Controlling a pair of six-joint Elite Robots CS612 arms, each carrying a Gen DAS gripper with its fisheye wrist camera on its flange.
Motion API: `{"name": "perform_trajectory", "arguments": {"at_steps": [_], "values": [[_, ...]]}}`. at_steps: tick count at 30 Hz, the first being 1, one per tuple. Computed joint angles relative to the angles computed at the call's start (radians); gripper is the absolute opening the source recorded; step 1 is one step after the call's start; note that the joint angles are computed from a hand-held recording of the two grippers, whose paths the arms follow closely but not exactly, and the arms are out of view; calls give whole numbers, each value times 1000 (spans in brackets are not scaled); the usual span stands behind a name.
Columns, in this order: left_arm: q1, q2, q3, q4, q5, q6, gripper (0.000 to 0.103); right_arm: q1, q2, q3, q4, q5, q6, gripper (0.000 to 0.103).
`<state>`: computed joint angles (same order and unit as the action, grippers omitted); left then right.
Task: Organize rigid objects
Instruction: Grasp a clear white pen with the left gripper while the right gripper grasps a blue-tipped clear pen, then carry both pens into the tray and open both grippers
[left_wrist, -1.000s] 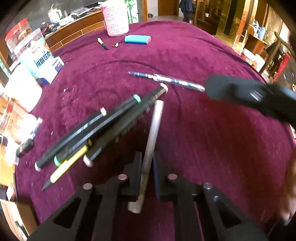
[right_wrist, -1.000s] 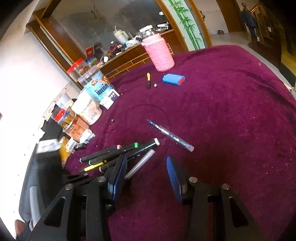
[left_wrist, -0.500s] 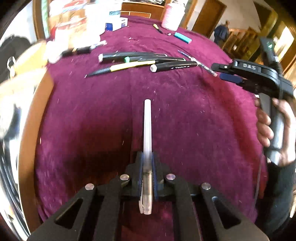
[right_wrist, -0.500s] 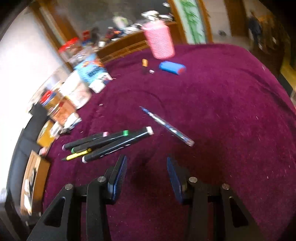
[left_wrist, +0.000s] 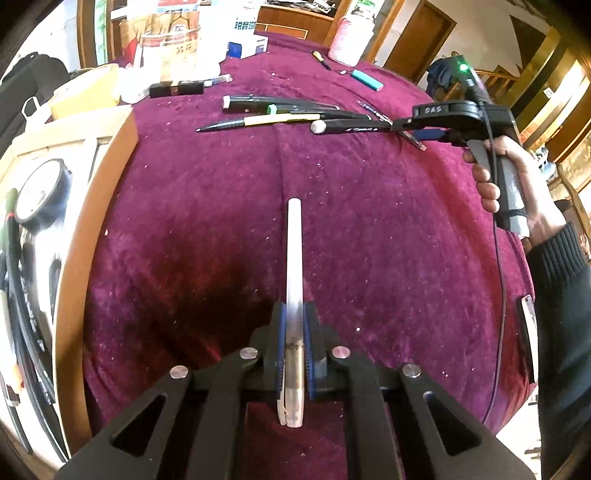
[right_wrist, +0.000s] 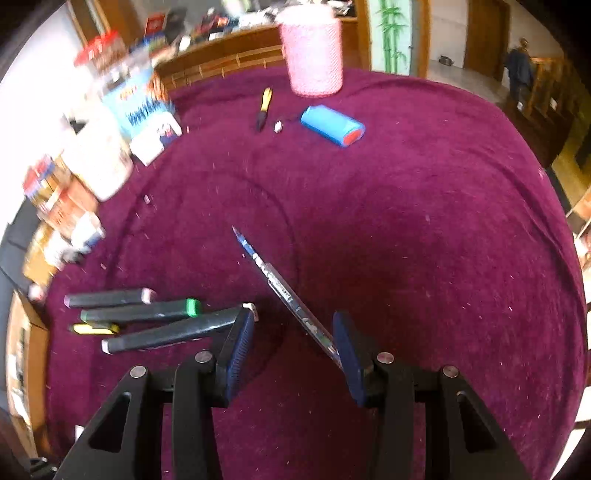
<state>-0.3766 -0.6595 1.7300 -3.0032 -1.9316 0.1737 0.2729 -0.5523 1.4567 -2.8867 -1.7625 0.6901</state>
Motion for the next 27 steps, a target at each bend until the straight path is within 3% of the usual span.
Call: {"name": "perform_trajectory", "arguments": {"at_steps": [2, 6, 8, 14, 16, 21, 27], "values": [[3, -1, 0, 6, -6, -6, 9, 4, 7, -12, 20, -17, -9, 41], [-2, -2, 2, 8, 2, 0, 9, 17, 5, -16, 63, -73, -27, 16], [-9, -1, 2, 4, 17, -2, 9, 22, 1, -3, 52, -71, -26, 10], [-28, -1, -4, 21, 45, 6, 9, 90, -30, 65, 26, -68, 32, 9], [-32, 3, -13, 42, 55, 3, 9, 138, -36, 77, 53, -144, 57, 9], [-49, 4, -10, 16, 103, 21, 9, 201, -43, 101, 14, -164, 103, 10], [-59, 3, 8, -31, 138, 22, 9, 197, -33, 105, -50, -132, 110, 10]]}}
